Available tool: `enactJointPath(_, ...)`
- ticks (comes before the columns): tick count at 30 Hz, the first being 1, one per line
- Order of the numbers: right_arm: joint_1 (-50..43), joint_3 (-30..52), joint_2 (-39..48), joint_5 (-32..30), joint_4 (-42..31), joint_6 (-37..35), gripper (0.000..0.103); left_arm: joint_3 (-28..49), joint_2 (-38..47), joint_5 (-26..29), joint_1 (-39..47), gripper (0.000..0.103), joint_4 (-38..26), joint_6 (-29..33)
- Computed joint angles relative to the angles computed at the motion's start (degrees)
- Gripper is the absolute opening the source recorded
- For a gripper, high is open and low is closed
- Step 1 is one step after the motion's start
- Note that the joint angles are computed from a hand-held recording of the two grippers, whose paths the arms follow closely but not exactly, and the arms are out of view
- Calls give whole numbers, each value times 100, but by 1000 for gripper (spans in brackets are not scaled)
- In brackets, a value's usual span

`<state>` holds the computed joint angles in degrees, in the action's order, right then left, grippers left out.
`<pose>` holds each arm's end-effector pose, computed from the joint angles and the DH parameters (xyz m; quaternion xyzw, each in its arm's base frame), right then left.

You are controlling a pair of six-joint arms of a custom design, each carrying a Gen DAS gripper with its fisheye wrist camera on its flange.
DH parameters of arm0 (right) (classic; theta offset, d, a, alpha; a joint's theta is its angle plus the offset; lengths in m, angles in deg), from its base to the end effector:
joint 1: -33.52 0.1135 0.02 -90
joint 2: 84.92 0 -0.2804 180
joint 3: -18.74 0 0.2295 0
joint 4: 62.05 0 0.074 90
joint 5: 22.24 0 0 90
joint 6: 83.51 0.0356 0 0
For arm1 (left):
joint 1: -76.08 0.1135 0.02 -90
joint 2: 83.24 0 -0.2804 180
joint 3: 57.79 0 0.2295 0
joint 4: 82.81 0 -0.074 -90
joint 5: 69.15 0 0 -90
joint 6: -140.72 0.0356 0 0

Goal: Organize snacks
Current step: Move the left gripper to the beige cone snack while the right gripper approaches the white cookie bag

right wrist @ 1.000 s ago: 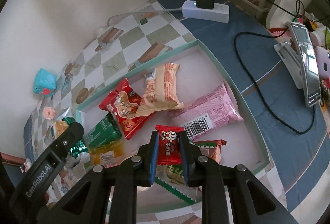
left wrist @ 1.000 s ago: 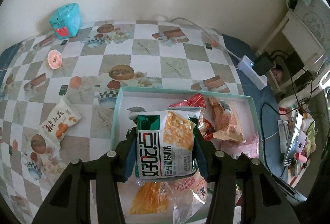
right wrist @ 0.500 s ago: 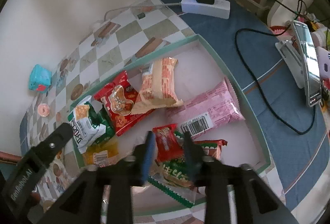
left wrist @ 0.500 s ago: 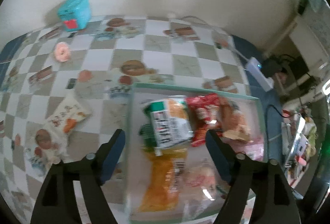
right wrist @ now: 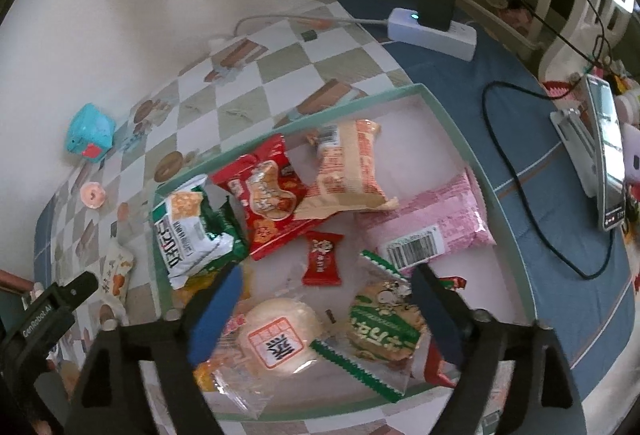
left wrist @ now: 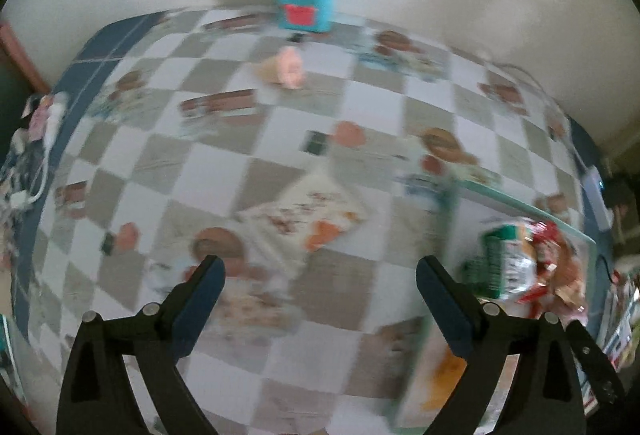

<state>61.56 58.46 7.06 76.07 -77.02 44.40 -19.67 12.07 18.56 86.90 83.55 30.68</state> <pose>0.1899 0.0953 0.1115 0.0984 0.9729 0.0476 0.2038 0.2024 0.0401 0.0963 -0.2655 0.9494 0.0063 0.1675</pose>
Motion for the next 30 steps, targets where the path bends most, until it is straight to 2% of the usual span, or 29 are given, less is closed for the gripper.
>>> enactJointPath(4,421,137,39,208,-74,157,99,-115,-157,-58,742,96,-7,499)
enactJointPath(9,930,346,97,453,-215,344,100,-153,-316,-150,1558,96,-94,1128)
enactJointPath(15,1674,860,376,719,-487,622,100,-140,-370,39,2735,96,-71,1962)
enactJointPath(23,2514,1815,1072,864,-795,869,100,131,74,205,4069,96,131,2838)
enactJointPath(30,2960,2838,2072,768,-898,860,100,497,726,342,4561,96,281,3179)
